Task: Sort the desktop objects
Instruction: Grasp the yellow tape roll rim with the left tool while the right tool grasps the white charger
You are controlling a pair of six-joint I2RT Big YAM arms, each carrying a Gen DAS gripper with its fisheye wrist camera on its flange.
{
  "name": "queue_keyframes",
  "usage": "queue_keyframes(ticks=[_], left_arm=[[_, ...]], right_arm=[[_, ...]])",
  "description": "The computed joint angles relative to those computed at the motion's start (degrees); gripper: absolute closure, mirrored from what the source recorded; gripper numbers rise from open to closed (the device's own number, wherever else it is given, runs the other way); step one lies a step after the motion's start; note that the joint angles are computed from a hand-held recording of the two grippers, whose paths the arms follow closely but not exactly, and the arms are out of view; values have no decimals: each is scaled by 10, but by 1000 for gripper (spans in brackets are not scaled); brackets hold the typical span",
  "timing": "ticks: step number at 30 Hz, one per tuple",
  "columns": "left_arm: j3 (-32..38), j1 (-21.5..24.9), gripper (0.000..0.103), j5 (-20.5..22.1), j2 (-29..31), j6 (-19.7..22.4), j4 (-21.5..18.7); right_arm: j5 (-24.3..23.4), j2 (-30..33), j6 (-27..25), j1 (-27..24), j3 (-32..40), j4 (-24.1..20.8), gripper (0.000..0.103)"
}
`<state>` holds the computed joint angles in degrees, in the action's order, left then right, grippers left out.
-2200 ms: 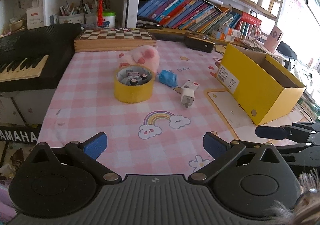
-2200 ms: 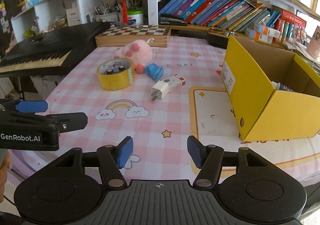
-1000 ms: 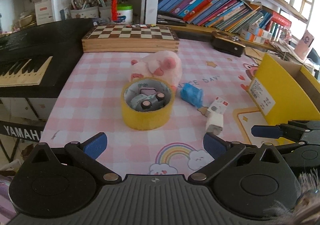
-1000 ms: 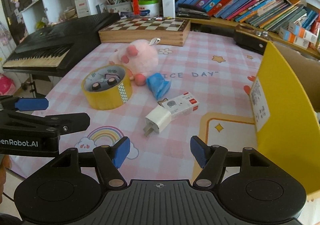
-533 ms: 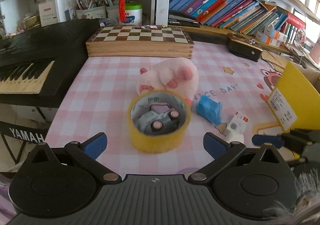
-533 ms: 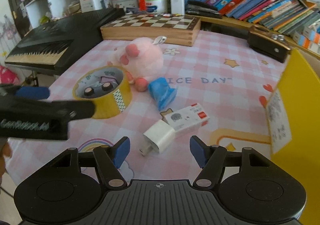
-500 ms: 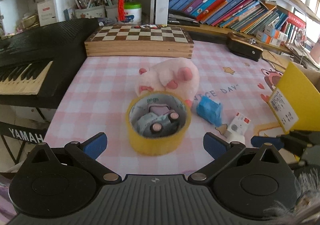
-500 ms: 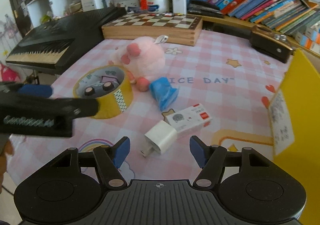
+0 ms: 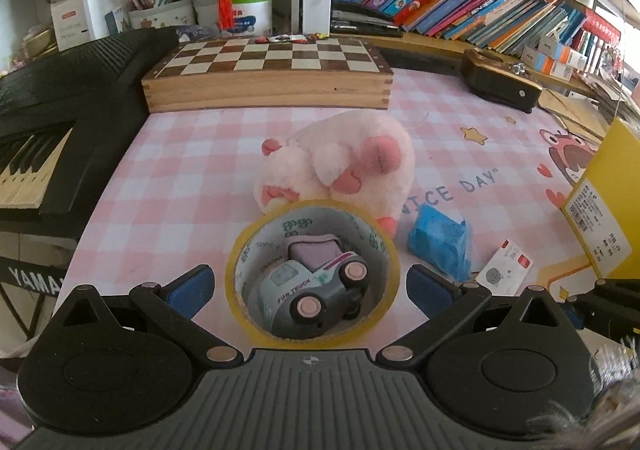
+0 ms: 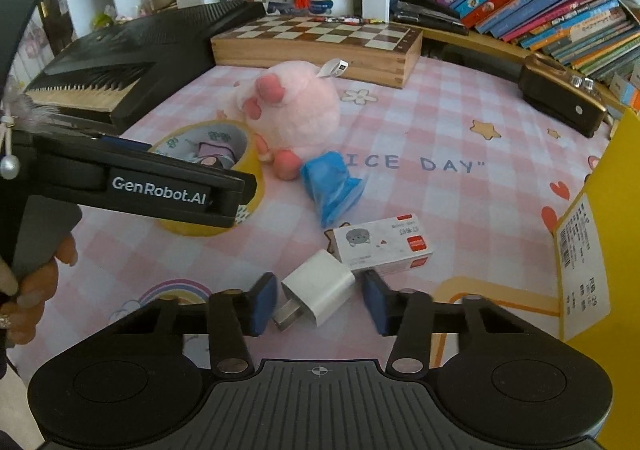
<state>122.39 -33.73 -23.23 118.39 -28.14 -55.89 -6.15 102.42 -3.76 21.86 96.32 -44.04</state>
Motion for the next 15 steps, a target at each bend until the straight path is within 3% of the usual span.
queue_keyframes(ticks=[2,3,4,10,15], left_arm=[[-1,1,5,2,1,-3,3],[-4,2,15,5,-1,-6,7],[-8,2,17,9,-3,-7,12],[-41,1,17,18,-30,-22,30],[-80,-9,17,6,-66,-5,60]], right_arm=[[0,-1,-4,0,-1,0,67],[1,-1,-5,0,-1,0,67],[1,-2,-8,1,-2,-1,67],[-9,-21,-12,0,-16,10,67],[-13,-38,-4,-2,-27,11,67]])
